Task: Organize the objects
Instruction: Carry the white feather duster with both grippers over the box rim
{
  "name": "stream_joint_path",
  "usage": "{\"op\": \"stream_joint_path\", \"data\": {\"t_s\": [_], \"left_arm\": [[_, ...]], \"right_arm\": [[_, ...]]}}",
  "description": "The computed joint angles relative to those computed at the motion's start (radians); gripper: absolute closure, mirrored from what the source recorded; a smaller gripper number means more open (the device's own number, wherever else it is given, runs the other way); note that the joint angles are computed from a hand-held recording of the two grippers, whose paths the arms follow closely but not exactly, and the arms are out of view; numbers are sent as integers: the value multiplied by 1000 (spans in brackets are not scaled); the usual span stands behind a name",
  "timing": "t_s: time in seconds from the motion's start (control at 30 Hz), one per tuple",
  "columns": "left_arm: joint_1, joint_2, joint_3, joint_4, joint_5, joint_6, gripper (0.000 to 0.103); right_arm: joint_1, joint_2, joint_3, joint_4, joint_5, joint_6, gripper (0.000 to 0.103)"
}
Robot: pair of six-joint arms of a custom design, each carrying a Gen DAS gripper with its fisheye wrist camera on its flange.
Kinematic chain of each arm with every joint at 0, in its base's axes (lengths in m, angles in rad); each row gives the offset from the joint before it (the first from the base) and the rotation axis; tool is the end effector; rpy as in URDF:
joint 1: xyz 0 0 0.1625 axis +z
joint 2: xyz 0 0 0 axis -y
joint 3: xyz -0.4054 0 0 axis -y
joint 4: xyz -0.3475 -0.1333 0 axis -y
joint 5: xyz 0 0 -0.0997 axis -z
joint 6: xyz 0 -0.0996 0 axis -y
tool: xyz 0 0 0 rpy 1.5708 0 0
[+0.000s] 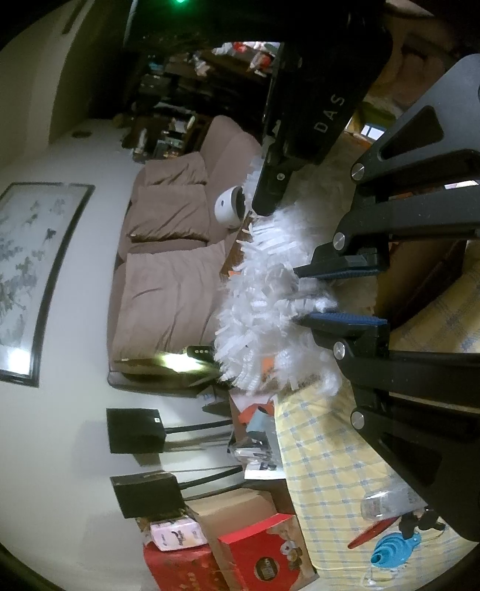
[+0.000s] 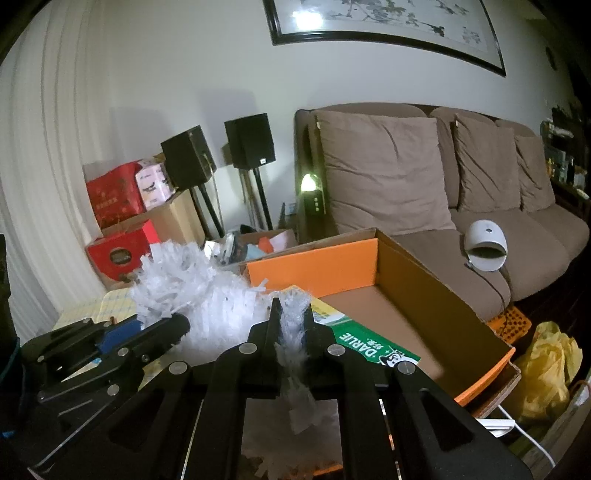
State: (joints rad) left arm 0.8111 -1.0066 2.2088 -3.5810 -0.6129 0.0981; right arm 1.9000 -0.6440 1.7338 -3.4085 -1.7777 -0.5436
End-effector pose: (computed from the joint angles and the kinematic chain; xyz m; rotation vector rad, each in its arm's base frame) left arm -0.1558 -0.4758 0.2134 0.4664 2.1836 -1.2490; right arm 0.3086 -0.5544 0.0942 1.0352 -2.4782 1.0172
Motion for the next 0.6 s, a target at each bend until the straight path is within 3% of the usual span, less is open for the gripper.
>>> {"op": "stream_joint_path", "data": {"t_s": [0.23, 0.43, 0.6], "left_arm": [[-5, -9, 34, -24, 28, -23, 89], [-53, 5, 116, -155, 93, -21, 89], [-70, -11, 140, -136, 113, -56, 90]], "right_arm": [[9, 14, -3, 2, -3, -15, 97], [23, 29, -2, -11, 4, -34, 97], [31, 45, -9, -7, 0, -40, 97]]}}
